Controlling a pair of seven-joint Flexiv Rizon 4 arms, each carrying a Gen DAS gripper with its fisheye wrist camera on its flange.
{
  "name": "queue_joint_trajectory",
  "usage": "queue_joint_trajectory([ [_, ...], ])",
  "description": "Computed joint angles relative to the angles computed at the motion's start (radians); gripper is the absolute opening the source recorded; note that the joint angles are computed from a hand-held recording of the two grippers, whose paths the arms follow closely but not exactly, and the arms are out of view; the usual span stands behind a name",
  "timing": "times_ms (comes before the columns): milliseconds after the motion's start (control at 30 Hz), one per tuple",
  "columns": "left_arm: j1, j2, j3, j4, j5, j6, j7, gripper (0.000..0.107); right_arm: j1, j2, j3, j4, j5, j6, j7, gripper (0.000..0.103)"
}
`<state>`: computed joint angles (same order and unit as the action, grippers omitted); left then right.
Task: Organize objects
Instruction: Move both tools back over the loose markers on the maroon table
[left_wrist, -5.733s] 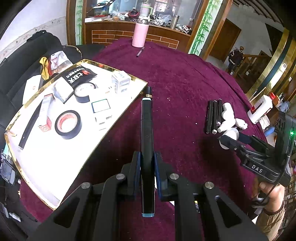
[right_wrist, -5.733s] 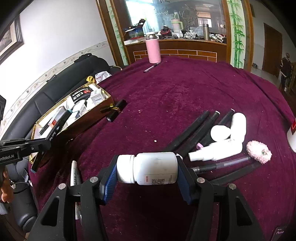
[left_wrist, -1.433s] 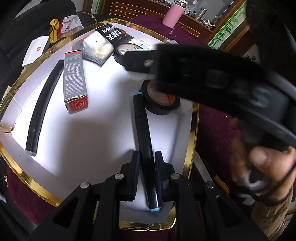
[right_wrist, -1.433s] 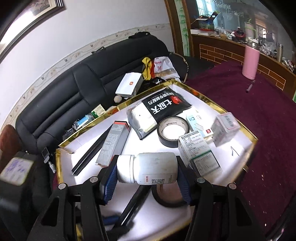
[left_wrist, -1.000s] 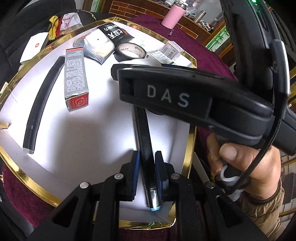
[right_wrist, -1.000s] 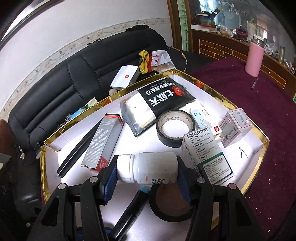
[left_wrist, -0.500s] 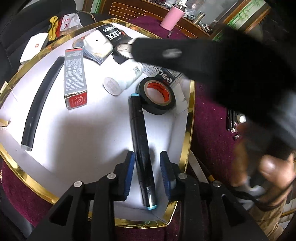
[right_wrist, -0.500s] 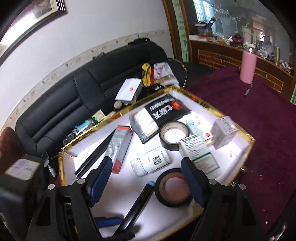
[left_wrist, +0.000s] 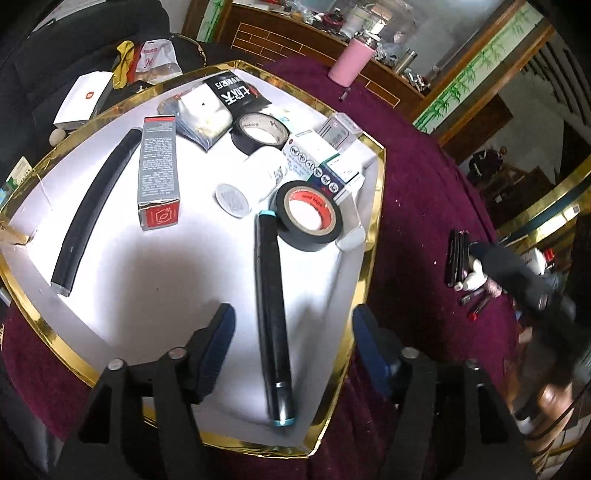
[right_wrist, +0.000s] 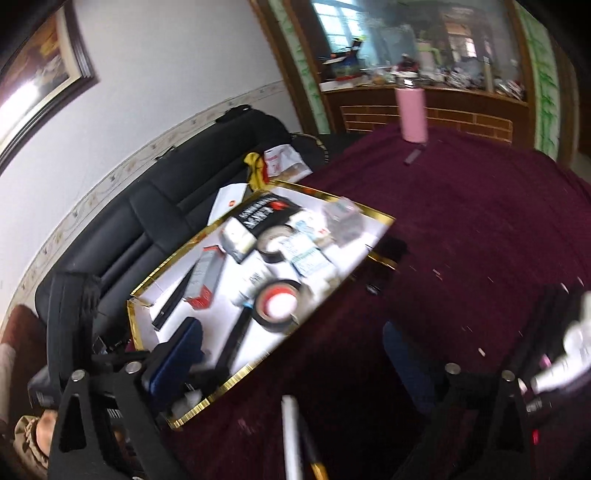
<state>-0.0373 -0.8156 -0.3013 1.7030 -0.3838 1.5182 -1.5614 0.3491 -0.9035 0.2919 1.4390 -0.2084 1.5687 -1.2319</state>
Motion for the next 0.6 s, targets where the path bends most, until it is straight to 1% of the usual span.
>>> queue_joint_trajectory([
  [133, -0.020, 0.000, 0.010, -0.017, -0.009, -0.009, -0.027, 0.078, -0.021, 0.031, -0.014, 0.074, 0.029, 0.040, 0.024, 0.103],
  [233, -0.007, 0.004, -0.021, -0.009, -0.020, -0.006, -0.032, 0.083, -0.040, 0.047, -0.022, 0.118, 0.040, 0.064, 0.049, 0.103],
  [333, 0.010, 0.006, -0.063, -0.003, -0.031, 0.002, -0.032, 0.084, -0.050, 0.062, -0.041, 0.159, 0.046, 0.089, 0.078, 0.103],
  [433, 0.002, 0.009, -0.068, -0.012, -0.030, 0.000, -0.030, 0.084, -0.058, 0.075, -0.057, 0.195, 0.042, 0.113, 0.100, 0.103],
  [600, -0.013, 0.006, -0.075, -0.037, -0.024, -0.030, -0.005, 0.084, -0.058, 0.092, -0.092, 0.254, 0.039, 0.161, 0.142, 0.103],
])
